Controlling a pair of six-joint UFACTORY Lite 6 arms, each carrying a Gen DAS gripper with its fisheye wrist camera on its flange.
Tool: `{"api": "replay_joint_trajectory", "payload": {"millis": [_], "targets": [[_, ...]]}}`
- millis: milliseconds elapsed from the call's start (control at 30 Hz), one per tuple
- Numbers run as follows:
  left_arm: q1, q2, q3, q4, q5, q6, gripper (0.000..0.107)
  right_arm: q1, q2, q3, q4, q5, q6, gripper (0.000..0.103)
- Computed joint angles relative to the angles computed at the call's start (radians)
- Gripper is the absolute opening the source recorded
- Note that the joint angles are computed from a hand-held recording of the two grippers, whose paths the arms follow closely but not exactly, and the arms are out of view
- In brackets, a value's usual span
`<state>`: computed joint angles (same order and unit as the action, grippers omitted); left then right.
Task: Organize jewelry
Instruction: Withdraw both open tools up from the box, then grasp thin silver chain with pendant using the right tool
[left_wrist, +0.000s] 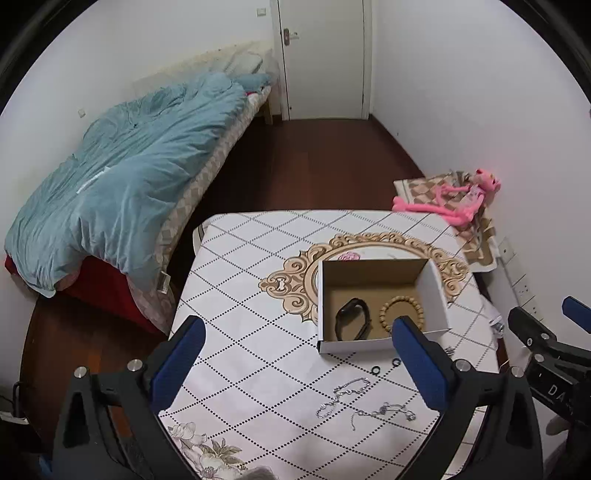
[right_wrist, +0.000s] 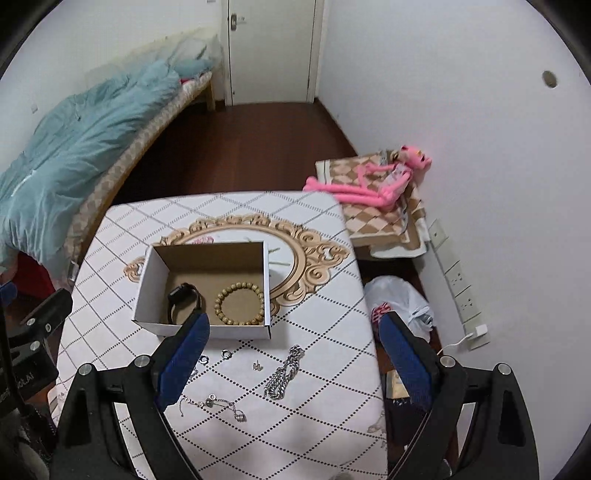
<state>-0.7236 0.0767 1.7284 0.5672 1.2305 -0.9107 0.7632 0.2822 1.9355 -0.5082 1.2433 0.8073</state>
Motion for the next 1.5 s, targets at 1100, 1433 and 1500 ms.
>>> {"api": "replay_joint_trajectory", "payload": {"millis": [1100, 1433, 1500], "targets": [[-0.039, -0.215, -0.822, -0.137, -0.249, -0.282, 0.103, 0.011, -0.207, -0.986, 0.213, -0.747, 0.171, 0.064], [0.015, -0.269, -0.935, -0.163, -0.357, -0.236, 0.103, 0.087, -0.118, -0.939, 0.028, -0.724, 0.358, 0.011], [0.022, -0.257, -0.922, -0.177, -0.393, -0.204, 0.103, 0.080, -0.142, -0.955, -0.002, -0.708, 0.396, 0.011]]}}
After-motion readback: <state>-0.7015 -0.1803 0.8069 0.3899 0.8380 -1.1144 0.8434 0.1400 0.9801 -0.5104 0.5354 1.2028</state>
